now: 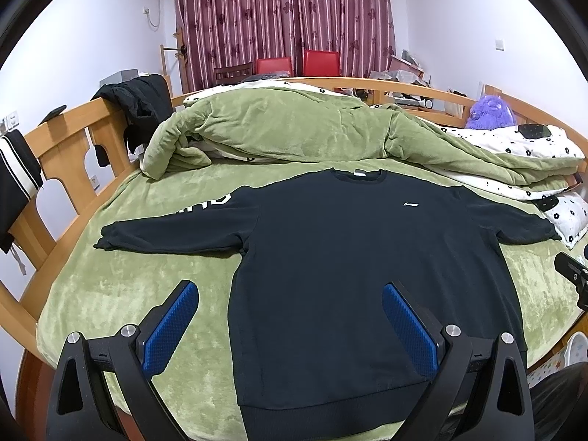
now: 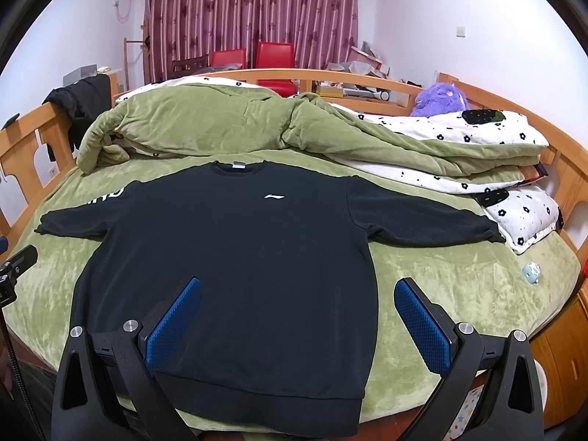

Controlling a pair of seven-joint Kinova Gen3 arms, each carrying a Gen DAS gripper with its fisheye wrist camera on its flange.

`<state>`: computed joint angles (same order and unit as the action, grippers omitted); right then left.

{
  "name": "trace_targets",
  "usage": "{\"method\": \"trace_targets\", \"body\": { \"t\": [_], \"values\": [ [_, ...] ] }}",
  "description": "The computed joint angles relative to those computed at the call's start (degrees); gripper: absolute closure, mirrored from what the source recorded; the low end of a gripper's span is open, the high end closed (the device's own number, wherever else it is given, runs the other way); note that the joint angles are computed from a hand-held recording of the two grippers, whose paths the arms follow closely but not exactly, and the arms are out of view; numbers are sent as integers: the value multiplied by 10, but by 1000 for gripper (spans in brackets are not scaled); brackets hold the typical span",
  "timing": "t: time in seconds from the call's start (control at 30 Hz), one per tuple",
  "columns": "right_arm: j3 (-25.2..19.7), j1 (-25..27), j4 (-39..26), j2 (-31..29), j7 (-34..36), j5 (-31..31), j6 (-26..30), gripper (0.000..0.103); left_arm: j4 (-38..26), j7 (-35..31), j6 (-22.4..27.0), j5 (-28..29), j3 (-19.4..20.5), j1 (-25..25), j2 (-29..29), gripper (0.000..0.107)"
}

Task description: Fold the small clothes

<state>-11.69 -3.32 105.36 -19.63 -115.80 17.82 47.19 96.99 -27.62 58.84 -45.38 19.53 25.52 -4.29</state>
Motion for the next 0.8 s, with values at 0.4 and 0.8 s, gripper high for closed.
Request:
{"method": "trace_targets", "body": {
  "t": [0.4,0.8],
  "values": [
    [-1,7,9,-18,6,-3,-14,1,-8,34,40,-42,17,14,8,6],
    [17,7,25,-53,50,-37,-29,1,12,72,59,-88,42,37,-15,6]
  ]
}}
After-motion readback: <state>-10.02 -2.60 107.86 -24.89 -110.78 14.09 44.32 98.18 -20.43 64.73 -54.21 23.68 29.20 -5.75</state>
